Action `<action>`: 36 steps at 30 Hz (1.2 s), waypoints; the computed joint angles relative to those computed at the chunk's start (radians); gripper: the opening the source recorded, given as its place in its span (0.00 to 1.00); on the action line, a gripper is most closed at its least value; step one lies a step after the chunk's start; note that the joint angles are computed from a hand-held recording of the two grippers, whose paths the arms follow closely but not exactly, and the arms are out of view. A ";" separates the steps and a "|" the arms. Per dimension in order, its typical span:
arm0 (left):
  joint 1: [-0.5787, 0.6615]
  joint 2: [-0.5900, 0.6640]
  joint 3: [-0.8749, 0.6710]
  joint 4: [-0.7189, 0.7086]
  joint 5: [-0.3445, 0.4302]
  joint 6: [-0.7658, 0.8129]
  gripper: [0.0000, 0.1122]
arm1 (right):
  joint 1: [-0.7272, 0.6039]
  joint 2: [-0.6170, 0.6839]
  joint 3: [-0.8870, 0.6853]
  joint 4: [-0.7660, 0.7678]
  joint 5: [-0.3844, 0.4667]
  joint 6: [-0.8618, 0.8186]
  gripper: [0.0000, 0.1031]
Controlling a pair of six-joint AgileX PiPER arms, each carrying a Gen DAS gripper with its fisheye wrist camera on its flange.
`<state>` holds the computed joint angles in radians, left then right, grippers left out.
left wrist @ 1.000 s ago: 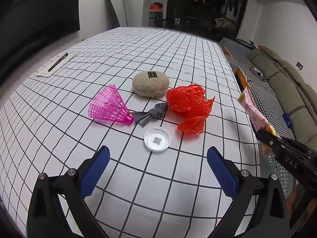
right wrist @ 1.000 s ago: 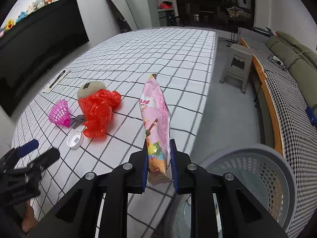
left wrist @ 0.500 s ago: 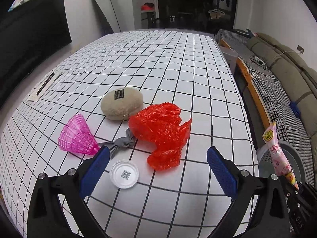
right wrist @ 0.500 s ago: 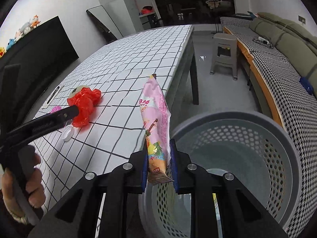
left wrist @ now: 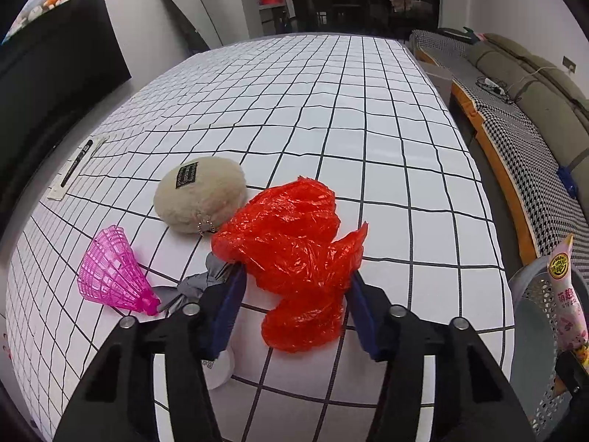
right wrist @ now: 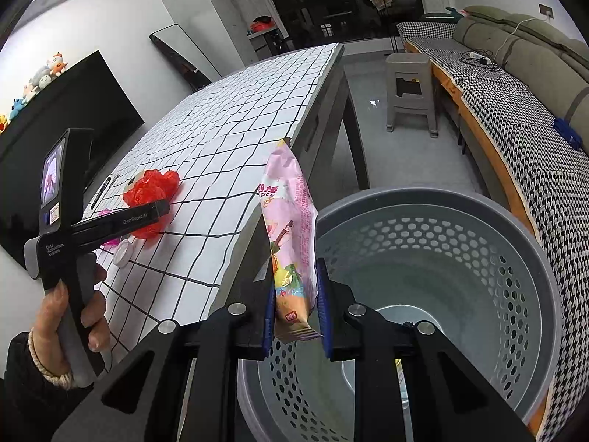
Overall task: Collect trash
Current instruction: 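Carry the wrapper toward the basket with the right gripper while the left grasps the red bag, then open both grippers over the basket to drop the wrapper and red bag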
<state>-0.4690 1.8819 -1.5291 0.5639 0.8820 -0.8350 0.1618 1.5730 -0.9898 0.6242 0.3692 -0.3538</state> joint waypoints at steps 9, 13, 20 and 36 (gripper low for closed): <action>-0.037 -0.136 0.123 0.007 -0.051 -0.022 0.35 | 0.021 -0.051 0.040 -0.082 -0.010 0.092 0.19; -0.088 -0.219 0.190 0.030 -0.066 -0.054 0.35 | 0.035 -0.114 0.081 -0.174 -0.011 0.190 0.19; -0.239 -0.327 0.279 0.067 -0.095 -0.112 0.35 | 0.042 -0.269 0.176 -0.412 0.018 0.445 0.19; -0.478 -0.187 0.174 -0.012 -0.124 -0.066 0.35 | -0.251 -0.490 0.367 -0.331 0.134 0.272 0.19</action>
